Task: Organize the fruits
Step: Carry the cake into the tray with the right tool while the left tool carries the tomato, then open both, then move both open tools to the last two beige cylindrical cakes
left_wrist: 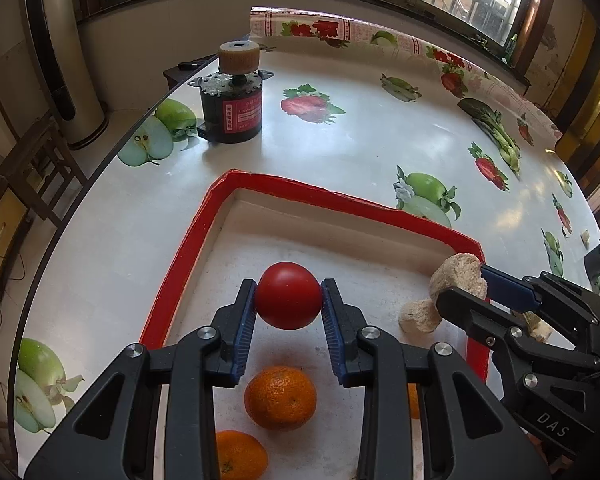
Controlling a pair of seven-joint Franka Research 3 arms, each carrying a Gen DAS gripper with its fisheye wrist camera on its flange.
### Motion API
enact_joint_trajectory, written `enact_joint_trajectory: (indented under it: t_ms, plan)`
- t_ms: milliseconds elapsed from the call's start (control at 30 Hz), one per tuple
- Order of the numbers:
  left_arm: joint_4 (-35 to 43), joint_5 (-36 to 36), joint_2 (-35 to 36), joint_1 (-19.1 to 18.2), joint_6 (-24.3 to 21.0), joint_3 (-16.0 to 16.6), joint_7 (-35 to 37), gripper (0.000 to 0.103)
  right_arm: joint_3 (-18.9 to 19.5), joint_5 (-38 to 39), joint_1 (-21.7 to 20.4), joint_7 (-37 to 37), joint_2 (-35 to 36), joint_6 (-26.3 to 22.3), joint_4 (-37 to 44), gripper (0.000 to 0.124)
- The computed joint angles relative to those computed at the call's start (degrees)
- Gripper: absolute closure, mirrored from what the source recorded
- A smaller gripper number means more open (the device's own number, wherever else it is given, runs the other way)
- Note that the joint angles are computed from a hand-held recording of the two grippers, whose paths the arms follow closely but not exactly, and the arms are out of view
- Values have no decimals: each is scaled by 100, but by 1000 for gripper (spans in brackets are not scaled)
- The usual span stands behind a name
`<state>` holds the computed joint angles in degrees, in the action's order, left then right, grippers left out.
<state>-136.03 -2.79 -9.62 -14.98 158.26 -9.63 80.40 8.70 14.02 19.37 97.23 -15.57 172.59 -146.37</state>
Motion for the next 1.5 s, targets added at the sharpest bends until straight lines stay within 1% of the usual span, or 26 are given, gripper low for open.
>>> enact_joint_trajectory:
  t_ms: [167, 233, 333, 567, 633, 700, 733, 800, 1033, 1267, 1500]
  plan:
    - [99, 9, 162, 26, -104, -21, 0, 73, 37, -82, -46, 34, 137, -20, 56, 89]
    - [137, 58, 227, 54, -145, -49, -48, 73, -16, -38, 5, -5, 176, 17, 63, 89]
    - [125, -41, 225, 57, -134, -40, 16, 73, -8, -64, -7, -9, 182, 3, 70, 89]
    - [135, 232, 215, 131, -205, -105, -247, 73, -19, -71, 11, -16, 163, -14, 68, 86]
    - [133, 309, 190, 145, -255, -118, -354, 71, -8, -87, -1, -8, 139, -33, 54, 86]
    - [96, 406, 133, 163, -257, -128, -483, 61, -35, -50, 32, -45, 89, -46, 23, 82]
    - [64, 448, 90, 167, -239, -128, -523, 59, -69, 3, 78, -94, 46, -25, -10, 82]
    - [14, 520, 6, 166, -242, -123, -595, 58, -80, 55, 109, -135, -58, -17, -72, 82]
    - [-136, 460, -268, 54, -283, -70, -608, 57, -111, 277, 245, -281, -596, -2, -421, 78]
    - [-343, 269, -619, -166, -230, -21, -534, 57, -30, 297, 147, -189, -1376, -76, -908, 76]
    - [-471, 24, -865, -442, -192, 23, -427, 57, 24, 223, -112, 40, -2149, -301, -1474, 75]
